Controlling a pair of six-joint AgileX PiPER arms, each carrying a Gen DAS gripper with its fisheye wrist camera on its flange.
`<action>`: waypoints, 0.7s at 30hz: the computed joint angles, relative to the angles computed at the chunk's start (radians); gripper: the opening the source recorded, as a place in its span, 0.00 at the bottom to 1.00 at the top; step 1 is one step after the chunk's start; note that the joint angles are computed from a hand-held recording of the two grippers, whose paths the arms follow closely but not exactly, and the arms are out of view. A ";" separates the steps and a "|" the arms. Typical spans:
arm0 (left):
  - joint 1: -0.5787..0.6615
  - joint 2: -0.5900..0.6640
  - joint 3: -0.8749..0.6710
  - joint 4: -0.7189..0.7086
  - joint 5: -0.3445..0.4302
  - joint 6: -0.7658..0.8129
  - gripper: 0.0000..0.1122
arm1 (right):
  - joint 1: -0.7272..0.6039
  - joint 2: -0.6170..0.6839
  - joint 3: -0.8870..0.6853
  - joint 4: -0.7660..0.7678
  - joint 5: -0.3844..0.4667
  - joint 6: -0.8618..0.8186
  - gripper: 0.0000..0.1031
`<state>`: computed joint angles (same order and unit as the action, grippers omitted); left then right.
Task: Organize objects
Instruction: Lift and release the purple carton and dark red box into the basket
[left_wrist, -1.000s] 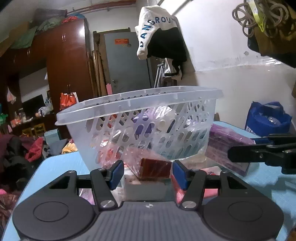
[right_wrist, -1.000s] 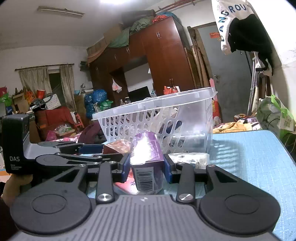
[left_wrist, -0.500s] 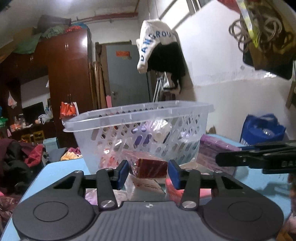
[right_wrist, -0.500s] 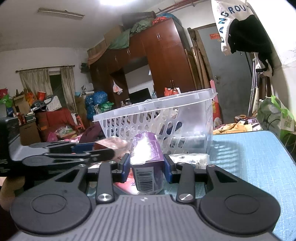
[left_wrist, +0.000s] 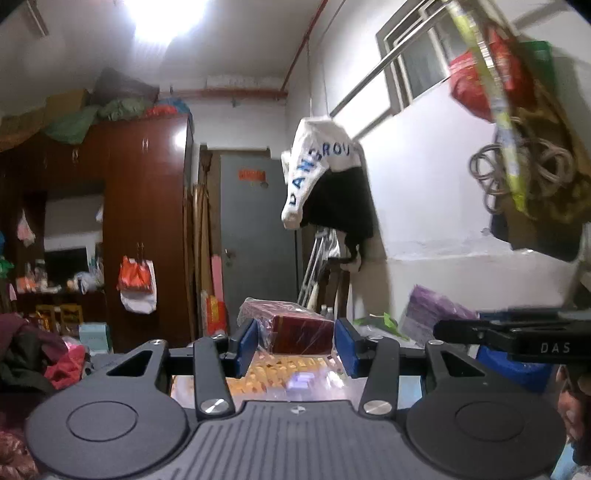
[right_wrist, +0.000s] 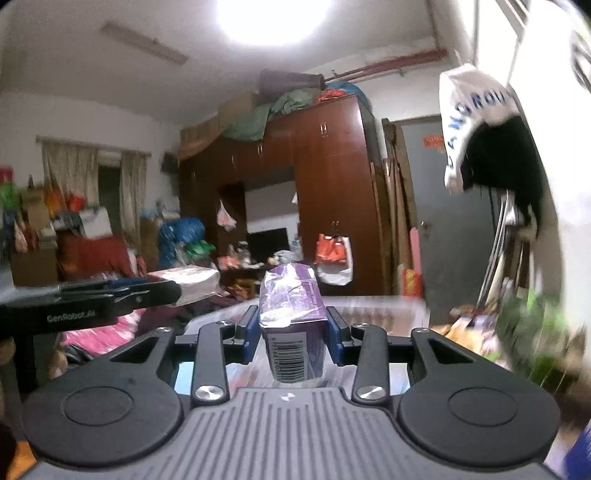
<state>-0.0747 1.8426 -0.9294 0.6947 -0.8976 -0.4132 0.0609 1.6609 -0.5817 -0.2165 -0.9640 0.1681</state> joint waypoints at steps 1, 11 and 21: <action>-0.019 0.010 -0.090 0.041 0.097 -0.069 0.44 | 0.014 -0.007 -0.081 0.027 0.100 -0.044 0.39; -0.049 0.158 -0.345 0.250 0.315 -0.285 0.57 | 0.058 0.096 -0.343 0.198 0.469 -0.263 0.87; 0.084 0.161 0.058 0.096 0.077 -0.019 0.74 | -0.030 0.154 -0.066 0.122 0.275 -0.034 1.00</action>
<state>0.0097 2.0037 -0.8710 0.7908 -0.8203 -0.4320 0.0305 1.8150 -0.6478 -0.0948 -0.6892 0.1337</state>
